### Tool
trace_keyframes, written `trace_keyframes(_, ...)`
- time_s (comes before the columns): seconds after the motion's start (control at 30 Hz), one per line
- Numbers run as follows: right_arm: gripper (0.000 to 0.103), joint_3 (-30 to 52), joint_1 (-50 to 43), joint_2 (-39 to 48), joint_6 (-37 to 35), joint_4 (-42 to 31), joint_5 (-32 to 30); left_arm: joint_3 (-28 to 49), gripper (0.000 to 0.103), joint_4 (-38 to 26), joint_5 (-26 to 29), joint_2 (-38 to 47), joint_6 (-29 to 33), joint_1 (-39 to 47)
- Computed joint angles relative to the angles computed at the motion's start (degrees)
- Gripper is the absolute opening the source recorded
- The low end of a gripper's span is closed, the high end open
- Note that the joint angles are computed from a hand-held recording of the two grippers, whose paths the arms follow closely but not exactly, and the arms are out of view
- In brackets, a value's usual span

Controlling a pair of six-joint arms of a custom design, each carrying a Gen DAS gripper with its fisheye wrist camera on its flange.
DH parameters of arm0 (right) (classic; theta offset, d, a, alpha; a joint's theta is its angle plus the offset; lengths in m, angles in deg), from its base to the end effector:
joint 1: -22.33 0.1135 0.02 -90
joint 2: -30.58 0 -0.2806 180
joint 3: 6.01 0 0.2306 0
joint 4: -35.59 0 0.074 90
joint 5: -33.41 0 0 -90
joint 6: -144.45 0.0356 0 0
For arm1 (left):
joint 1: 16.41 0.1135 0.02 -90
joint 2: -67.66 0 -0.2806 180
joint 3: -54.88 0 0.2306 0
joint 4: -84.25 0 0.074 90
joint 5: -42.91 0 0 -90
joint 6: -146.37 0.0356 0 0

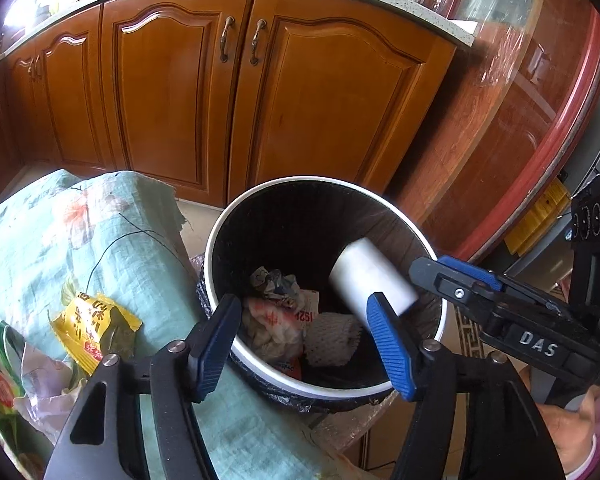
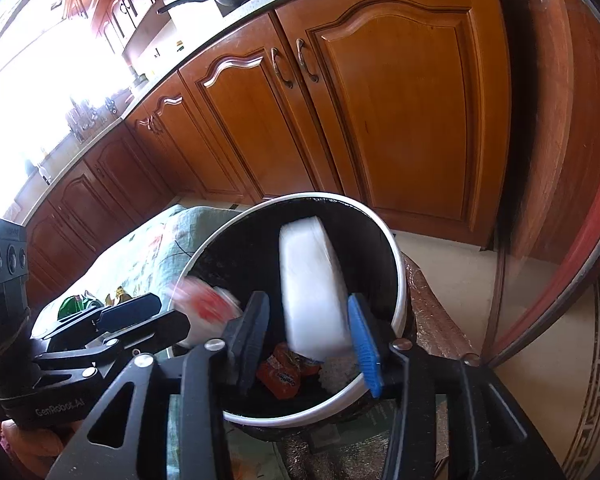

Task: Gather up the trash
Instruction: 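Open both grippers to drop the plastic bag and foam block into the bin, then move both open grippers back over the remaining trash on the table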

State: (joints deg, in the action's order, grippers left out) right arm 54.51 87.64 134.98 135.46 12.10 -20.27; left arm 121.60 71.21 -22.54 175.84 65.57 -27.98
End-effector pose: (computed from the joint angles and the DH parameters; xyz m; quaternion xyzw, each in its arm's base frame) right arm 0.1426 0.2597 0.1307 0.1878 0.9146 0.0899 0.3465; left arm 0.3322 -0.0831 0.1408 0.2315 0.9037 -0.2086 0.2936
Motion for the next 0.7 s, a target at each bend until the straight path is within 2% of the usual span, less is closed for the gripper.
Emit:
trace_keyframes(0.13,0.069,-0.3,2.1,-0.9,2.7,-0.8,2.3,-4.2,0.070,2.0,0.3,-3.6,0.2,1.3)
trace_keyframes(0.23,0.082,0.5,4.8,-0.8,6.0,-2.3,4.9,-9.9,0.077,4.7,1.9,-7.9,1.3,4.4)
trace_keyframes(0.33,0.088,2.7,7.5,0.4,8.9,-4.3,6.9,-15.5,0.078,6.3,3.9,-12.0,2.9,7.9)
trace_keyframes(0.5,0.091,7.8,11.7,4.4,12.6,-6.8,9.0,-22.1,0.079,4.5,8.5,-18.4,7.4,16.4)
trace_keyframes(0.7,0.091,15.1,14.8,10.2,13.2,-7.3,8.6,-25.0,0.079,-3.8,14.8,-23.7,17.9,30.5)
